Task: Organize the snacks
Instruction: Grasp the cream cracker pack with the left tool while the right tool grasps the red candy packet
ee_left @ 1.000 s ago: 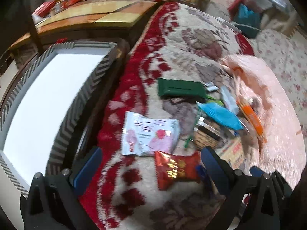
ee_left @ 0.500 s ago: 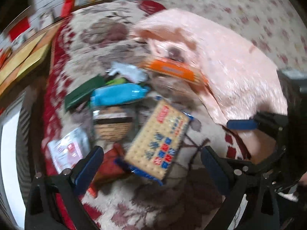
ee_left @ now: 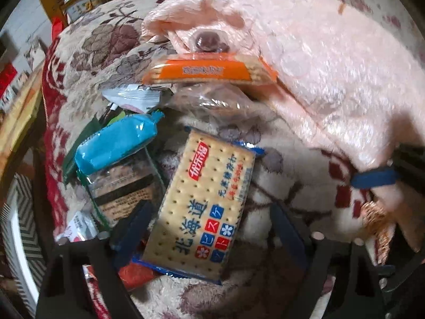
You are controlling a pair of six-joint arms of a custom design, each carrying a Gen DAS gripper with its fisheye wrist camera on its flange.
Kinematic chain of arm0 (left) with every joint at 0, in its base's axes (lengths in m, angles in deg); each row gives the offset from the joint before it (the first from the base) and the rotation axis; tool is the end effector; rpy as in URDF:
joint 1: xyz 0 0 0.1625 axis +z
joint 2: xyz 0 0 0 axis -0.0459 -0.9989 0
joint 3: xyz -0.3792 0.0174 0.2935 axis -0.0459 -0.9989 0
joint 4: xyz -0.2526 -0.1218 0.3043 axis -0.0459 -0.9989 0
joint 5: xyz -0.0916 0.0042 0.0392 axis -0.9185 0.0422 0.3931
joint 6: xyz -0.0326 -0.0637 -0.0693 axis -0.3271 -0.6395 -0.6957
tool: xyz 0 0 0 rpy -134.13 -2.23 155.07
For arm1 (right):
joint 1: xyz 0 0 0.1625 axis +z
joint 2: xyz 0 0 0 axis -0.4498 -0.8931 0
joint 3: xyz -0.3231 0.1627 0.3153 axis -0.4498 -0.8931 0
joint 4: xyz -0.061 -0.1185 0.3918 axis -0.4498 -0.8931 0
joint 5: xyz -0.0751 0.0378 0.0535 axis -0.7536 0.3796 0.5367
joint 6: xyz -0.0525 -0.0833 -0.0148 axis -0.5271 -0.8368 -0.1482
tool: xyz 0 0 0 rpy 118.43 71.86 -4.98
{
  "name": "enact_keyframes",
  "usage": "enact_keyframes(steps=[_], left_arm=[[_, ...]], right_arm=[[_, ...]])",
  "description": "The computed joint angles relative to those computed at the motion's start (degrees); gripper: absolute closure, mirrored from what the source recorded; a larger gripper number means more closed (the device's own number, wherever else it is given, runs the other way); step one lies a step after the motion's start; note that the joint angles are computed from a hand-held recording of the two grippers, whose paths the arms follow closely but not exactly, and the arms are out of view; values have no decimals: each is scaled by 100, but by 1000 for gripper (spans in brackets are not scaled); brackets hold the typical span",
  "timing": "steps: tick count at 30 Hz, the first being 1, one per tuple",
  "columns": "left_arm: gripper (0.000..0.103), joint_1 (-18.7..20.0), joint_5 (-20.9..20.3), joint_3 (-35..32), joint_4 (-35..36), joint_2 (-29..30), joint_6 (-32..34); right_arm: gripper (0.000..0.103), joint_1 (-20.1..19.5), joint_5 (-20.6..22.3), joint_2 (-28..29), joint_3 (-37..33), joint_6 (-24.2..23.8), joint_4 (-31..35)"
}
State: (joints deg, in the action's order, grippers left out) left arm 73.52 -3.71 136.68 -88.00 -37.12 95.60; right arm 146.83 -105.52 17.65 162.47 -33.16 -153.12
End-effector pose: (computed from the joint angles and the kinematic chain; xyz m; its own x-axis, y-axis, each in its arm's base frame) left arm 0.0196 -0.5342 0.2740 -0.4573 0.6588 -0.5974 0.7230 0.6665 0.1817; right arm 0.3519 -0.4272 -0.1184 -0.9062 -0.1666 0.3887 -0.2627 0.9421 -0.2087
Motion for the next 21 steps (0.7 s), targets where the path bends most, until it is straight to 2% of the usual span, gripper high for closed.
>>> enact_keyframes(steps=[1,3,5,8,14,18,21], left_arm=[[36,-19,83,44,-94,1,77],[43,-9,33,35,-7,-46,97],[44,97,-276,-174,633,-105,-243],[44,128,-337,-88,479,-156,-228],[44,276,-702,-181,691,-449,-898],[44,411,-831,-203,644,-845,-1107],[44,583,-815,-260,646,-1190,-1322]], right_arm=[[19,-3,15,0,18,25,-28],[19,9,42,-20,40,63,-45],[19,-48,93,-47,56,5,-101],[19,-55,114,-104,109,-21,-138],[19,-84,266,-198,200,-187,-255],[19,-56,368,-156,87,-539,-250],[19,24,586,-40,-210,-1051,-150]])
